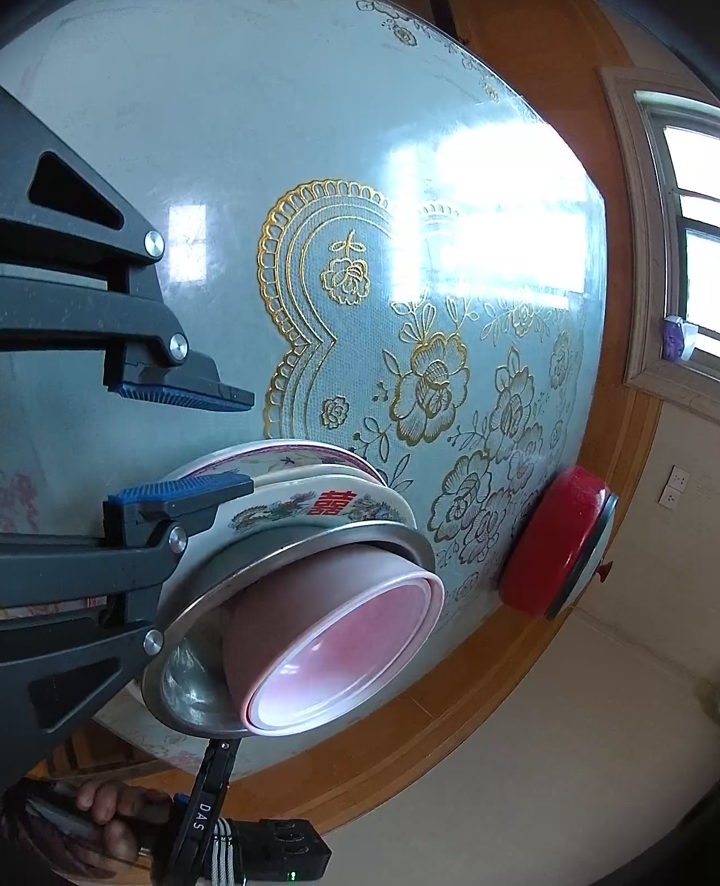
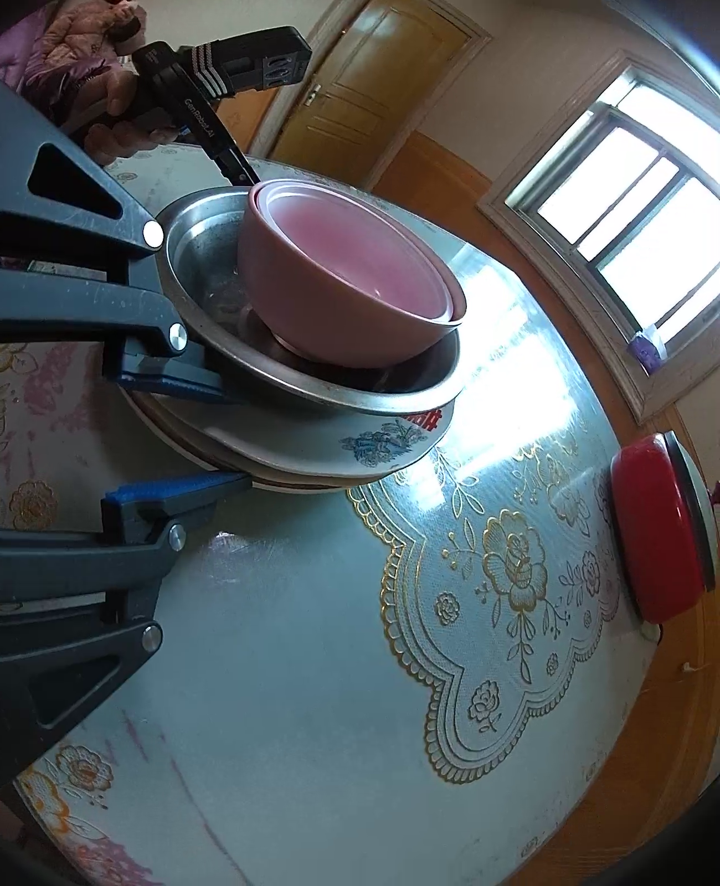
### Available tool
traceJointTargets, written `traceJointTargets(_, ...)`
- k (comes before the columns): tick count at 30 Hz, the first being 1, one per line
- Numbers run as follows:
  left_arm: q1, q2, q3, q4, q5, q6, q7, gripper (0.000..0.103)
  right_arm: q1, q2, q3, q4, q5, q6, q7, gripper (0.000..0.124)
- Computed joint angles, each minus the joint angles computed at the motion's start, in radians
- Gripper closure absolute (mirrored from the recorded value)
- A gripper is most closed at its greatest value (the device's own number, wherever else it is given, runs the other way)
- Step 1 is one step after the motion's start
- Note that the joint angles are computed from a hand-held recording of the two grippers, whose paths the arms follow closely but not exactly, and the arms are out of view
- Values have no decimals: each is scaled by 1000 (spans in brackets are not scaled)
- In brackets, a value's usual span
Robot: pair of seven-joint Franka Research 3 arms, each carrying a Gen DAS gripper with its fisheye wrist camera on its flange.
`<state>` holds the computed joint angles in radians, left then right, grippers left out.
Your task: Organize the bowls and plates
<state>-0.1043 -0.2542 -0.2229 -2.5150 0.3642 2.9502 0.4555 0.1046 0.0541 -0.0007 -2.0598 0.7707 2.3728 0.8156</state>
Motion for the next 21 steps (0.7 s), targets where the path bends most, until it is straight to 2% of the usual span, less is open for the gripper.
traceJointTargets(3, -77, -2, 78, -18, -83, 25, 155, 72, 13, -33, 5, -53, 2, 88, 48, 99)
traceJointTargets(7, -203, -18, 188, -45, -265, 42, 424, 64, 39, -74, 15, -117, -42, 197, 153, 99)
traceJointTargets(12, -255, -56, 229, -82, -361, 65, 642, 58, 67, -113, 22, -186, -58, 315, 240, 98)
traceJointTargets(15, -218, -88, 194, -107, -345, 77, 689, 51, 87, -139, 31, -239, -67, 408, 315, 97)
traceJointTargets(19, -206, -117, 189, -133, -325, 86, 740, 46, 98, -207, 74, -363, -201, 576, 532, 96)
traceJointTargets(21, -216, -122, 201, -137, -331, 81, 766, 45, 71, -238, 116, -419, -317, 637, 684, 95)
